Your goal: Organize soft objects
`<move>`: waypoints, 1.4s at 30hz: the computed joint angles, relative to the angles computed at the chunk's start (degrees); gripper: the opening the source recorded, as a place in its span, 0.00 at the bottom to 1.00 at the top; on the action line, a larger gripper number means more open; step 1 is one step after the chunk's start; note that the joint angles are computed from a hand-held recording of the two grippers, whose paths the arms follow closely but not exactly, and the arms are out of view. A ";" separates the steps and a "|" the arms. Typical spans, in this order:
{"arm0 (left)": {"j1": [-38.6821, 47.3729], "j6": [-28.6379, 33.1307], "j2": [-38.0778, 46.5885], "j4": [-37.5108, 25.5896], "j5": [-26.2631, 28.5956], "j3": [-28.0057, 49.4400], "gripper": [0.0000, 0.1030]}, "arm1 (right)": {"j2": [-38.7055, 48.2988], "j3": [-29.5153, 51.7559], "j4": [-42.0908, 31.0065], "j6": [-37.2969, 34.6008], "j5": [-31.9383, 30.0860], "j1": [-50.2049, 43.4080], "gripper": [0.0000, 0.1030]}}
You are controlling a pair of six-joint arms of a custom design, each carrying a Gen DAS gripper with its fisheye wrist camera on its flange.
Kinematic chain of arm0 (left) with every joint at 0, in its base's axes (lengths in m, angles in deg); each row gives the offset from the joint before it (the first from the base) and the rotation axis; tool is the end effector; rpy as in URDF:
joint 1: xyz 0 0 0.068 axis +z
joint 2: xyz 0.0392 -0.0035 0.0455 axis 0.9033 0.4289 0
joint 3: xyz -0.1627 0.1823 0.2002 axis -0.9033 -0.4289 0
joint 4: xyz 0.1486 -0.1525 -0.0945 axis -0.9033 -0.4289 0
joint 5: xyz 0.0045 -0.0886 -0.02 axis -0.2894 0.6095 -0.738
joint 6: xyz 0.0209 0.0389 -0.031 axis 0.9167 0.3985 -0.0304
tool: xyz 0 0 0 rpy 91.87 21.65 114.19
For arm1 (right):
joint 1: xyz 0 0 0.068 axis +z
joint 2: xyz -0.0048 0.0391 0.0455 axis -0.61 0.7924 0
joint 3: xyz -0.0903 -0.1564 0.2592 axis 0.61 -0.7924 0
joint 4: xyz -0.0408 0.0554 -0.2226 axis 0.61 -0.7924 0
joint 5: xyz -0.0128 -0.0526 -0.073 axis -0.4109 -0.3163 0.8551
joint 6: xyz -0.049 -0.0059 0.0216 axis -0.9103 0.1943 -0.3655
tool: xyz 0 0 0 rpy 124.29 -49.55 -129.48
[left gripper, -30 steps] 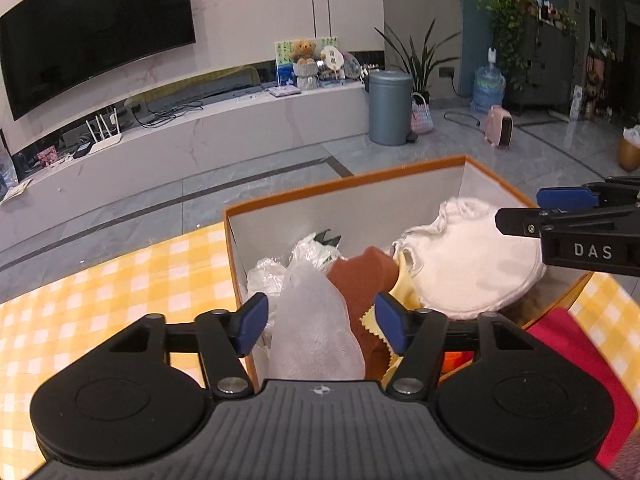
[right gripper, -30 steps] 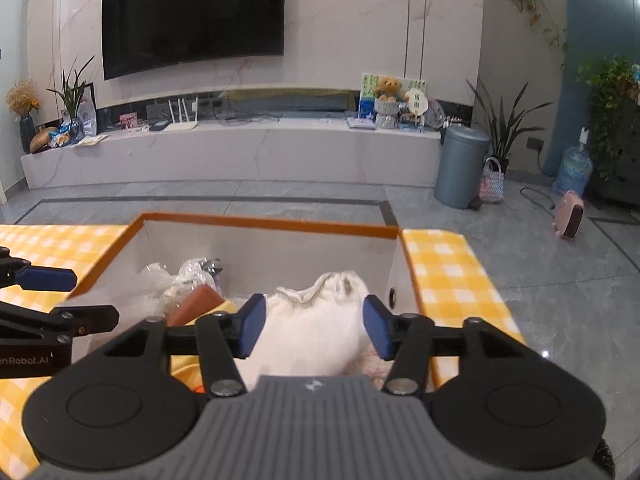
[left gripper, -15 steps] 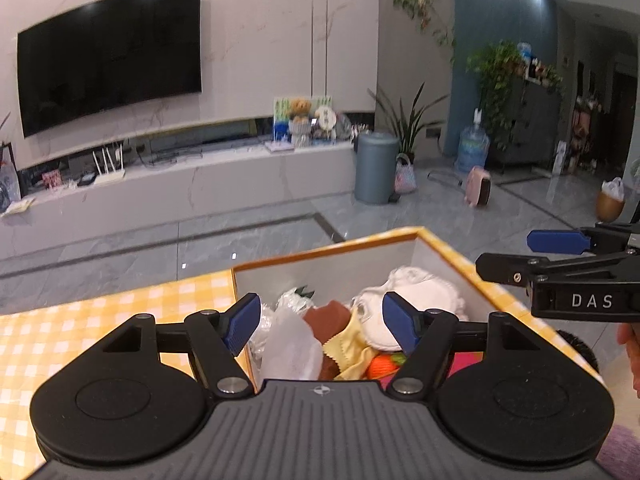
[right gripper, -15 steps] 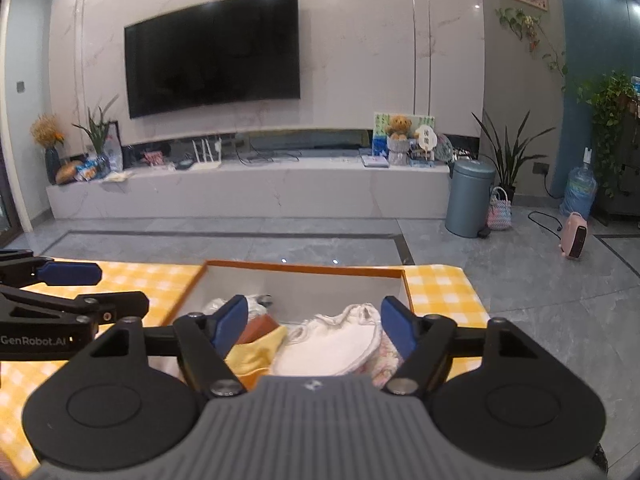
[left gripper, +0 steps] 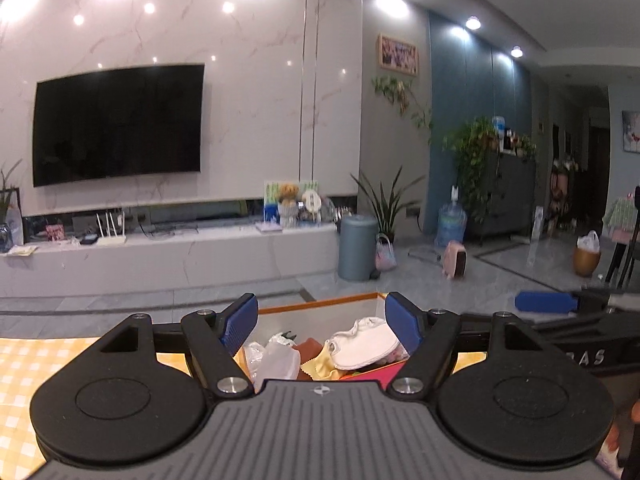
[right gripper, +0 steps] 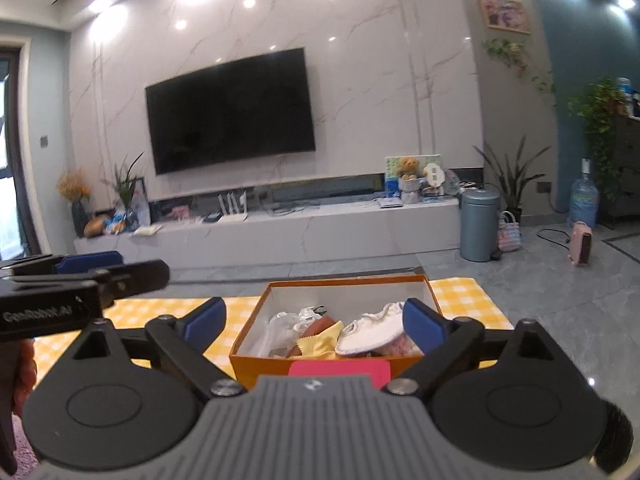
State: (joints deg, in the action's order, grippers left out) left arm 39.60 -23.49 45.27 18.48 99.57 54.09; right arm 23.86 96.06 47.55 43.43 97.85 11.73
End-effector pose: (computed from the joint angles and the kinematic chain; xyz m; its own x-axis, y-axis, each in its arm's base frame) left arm 0.2831 -0.1402 0.3301 -0.2110 0.1444 -0.9668 0.6068 0.7948 -0.0137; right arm 0.1963 0.1849 0.3051 -0.2729 0.1691 -0.9471 0.1598 0.9787 0.1288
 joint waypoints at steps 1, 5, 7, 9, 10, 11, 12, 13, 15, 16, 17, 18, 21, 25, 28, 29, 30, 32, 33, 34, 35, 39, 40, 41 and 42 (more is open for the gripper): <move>-0.19 -0.26 -0.78 1.65 -0.52 -1.61 0.83 | 0.44 -0.62 0.48 1.39 2.20 1.75 0.94; -1.46 0.28 -3.38 9.58 -3.45 -9.41 0.88 | 3.39 -2.28 -0.11 8.29 10.51 8.29 0.97; -3.00 1.84 -4.10 13.22 -7.05 -13.22 0.91 | 5.22 -2.29 -2.12 12.14 13.07 10.78 0.97; -4.04 3.42 -3.84 15.72 -9.21 -15.92 0.93 | 6.23 -2.55 -3.47 14.32 13.78 11.98 0.97; -3.93 3.76 -3.86 16.21 -9.13 -16.92 0.94 | 6.66 -2.82 -3.62 14.82 14.12 12.36 0.97; -3.94 3.77 -3.90 15.73 -9.12 -17.32 0.94 | 7.41 -2.93 -4.29 15.94 14.73 12.89 0.97; -3.81 3.40 -3.64 15.70 -9.03 -17.79 0.94 | 8.29 -2.96 -5.63 17.65 15.55 13.54 0.97; -3.66 2.68 -3.26 16.13 -9.16 -18.36 0.94 | 9.24 -2.68 -7.75 19.61 16.31 14.25 0.97; -3.41 0.84 -2.13 16.75 -10.36 -19.15 0.96 | 11.92 -1.77 -12.14 22.92 16.65 14.96 0.97; -3.41 0.00 -1.18 16.90 -11.40 -19.05 0.98 | 13.04 -1.96 -13.49 24.34 16.51 15.21 0.97; -3.36 -0.48 -0.53 17.50 -12.49 -19.64 0.99 | 14.45 -2.51 -13.53 25.28 16.19 15.35 0.97; -2.93 -0.45 -0.15 17.46 -13.01 -20.08 0.99 | 15.46 -3.01 -13.20 25.91 15.52 15.25 0.97; -2.90 -1.52 1.98 16.51 -14.86 -20.06 0.99 | 16.67 -6.12 -9.58 27.24 13.31 14.89 0.97; -2.50 -3.00 4.64 15.56 -15.84 -20.76 0.99 | 17.83 -7.62 -7.17 29.35 10.38 13.20 0.97; -1.43 -3.18 4.72 14.39 -15.09 -21.85 0.99 | 18.66 -7.89 -6.13 29.42 9.05 11.94 0.97; -0.72 -3.07 3.95 15.64 -14.65 -24.11 0.99 | 19.07 -7.77 -6.22 29.82 8.73 11.92 0.97; -0.21 -2.81 3.53 15.91 -14.40 -24.98 0.99 | 19.28 -7.56 -6.22 29.69 8.16 11.56 0.97; -0.38 -2.72 3.36 16.03 -15.00 -25.51 0.99 | 19.44 -7.54 -5.82 29.17 7.27 10.93 0.97; -0.64 -2.84 3.51 16.55 -15.42 -26.06 0.99 | 19.53 -7.65 -5.42 28.87 6.88 10.68 0.97; -0.85 -3.02 3.49 16.81 -15.68 -26.46 0.99 | 19.57 -7.80 -5.20 28.79 6.60 10.63 0.97; -0.73 -3.10 3.32 16.34 -15.55 -26.31 0.99 | 19.72 -7.82 -4.93 28.53 6.34 10.51 0.97; -1.37 -3.60 3.30 15.45 -16.30 -26.31 0.99 | 19.87 -7.74 -4.66 28.03 5.54 10.22 0.97; -1.45 -3.54 3.17 15.11 -16.45 -26.20 0.99 | 19.79 -7.81 -4.51 27.98 5.51 10.21 0.97; -1.56 -3.46 3.23 15.01 -16.56 -26.08 0.99 | 19.68 -7.99 -4.20 27.87 5.42 10.15 0.97; -1.60 -3.35 3.04 14.72 -16.65 -26.05 0.99 | 19.66 -8.03 -4.20 27.97 5.38 10.14 0.97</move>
